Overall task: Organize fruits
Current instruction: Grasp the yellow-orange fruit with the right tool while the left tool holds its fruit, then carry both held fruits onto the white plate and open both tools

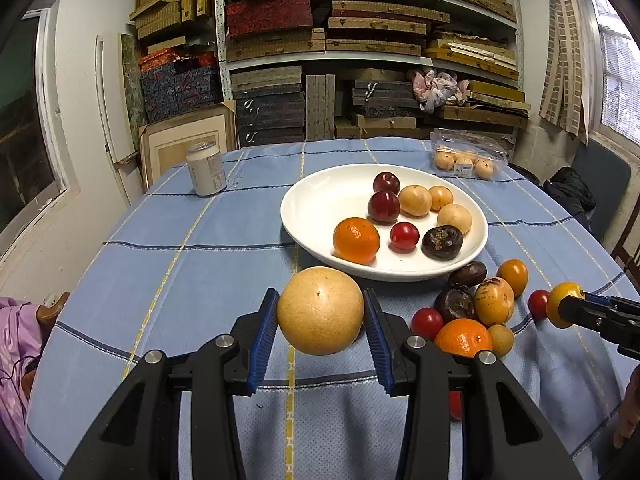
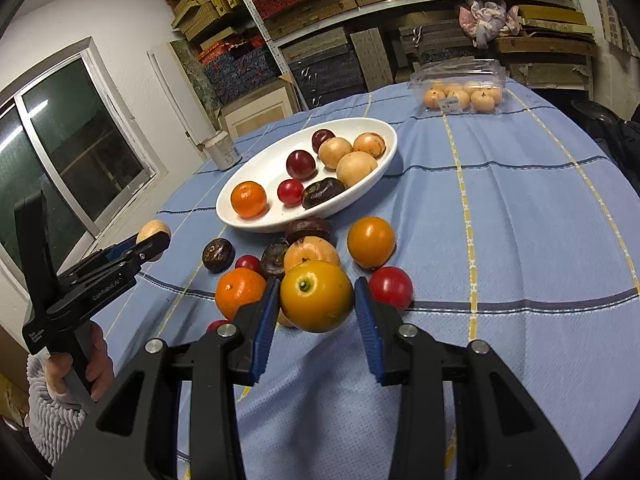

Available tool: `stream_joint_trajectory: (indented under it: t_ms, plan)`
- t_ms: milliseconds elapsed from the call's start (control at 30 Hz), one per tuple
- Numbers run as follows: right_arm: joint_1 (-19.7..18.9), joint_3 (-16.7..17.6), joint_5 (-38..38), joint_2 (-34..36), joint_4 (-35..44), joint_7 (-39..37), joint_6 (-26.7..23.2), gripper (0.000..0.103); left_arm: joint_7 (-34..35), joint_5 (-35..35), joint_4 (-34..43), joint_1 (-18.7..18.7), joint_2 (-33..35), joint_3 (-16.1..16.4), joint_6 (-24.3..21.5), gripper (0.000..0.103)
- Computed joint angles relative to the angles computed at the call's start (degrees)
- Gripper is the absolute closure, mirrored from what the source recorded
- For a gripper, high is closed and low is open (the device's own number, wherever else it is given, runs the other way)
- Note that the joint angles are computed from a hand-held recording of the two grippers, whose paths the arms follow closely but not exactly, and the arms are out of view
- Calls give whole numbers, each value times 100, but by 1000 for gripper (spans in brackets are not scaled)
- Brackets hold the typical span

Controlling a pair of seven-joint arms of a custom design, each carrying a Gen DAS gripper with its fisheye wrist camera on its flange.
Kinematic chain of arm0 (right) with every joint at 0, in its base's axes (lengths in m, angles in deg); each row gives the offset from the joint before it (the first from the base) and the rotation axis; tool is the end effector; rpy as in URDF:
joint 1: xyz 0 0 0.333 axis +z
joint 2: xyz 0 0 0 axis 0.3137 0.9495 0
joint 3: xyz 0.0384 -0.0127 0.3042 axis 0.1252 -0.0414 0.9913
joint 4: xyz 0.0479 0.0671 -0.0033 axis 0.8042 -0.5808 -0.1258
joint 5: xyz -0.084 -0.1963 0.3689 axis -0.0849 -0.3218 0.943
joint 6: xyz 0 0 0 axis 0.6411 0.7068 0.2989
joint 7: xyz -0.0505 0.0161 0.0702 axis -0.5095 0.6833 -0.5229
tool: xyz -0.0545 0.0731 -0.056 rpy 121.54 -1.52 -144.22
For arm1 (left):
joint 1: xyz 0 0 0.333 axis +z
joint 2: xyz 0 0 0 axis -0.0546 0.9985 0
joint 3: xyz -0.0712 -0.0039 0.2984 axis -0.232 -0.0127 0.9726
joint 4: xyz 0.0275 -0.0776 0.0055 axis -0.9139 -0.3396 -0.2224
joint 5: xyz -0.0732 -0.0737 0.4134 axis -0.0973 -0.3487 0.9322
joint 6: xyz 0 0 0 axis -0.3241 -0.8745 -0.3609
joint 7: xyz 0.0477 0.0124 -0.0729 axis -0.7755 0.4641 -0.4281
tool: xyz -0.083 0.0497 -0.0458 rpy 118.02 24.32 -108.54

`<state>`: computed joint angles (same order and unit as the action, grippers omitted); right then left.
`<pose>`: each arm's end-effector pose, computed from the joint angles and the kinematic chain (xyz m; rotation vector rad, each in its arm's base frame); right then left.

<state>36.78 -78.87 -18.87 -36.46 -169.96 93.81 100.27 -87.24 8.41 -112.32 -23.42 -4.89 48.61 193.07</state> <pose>0.4412 0.0789 0.4328 -1.8459 1.1899 -0.0904 0.3744 -0.3594 0.4671 -1.7645 1.4440 -0.6737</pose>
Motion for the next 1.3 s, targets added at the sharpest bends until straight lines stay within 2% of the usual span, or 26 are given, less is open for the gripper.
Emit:
stream_joint_trajectory:
  t_ms: [100, 333, 567, 800, 900, 1033, 1200, 1300]
  plan:
    - [-8, 22, -40, -15, -38, 21, 7, 66, -22, -132, -121, -22, -41, 52, 120, 60]
    - [28, 65, -229, -132, -191, 71, 5, 66, 355, -1022, -499, -92, -122, 279, 720, 60]
    - [58, 121, -558, -98, -233, 254, 30, 65, 843, -1377, -360, -48, 186, 265, 731, 60]
    - [104, 88, -707, -59, -221, 331, 40, 65, 686, -1259, -330, -8, 193, 203, 683, 60]
    - [222, -70, -336, -219, -207, 23, 98, 66, 258, -686, -265, 95, -20, 6, 409, 69]
    - [214, -109, -162, -132, 377, 43, -4, 66, 397, -226, 189, 223, -103, 23, 206, 69]
    - [341, -35, 251, 12, 1029, -319, 242, 66, 583, -22, 627, 338, -46, 107, 179, 68]
    - [348, -25, 347, -23, 855, -510, 145, 66, 798, -308, 373, 220, -104, 97, 106, 52]
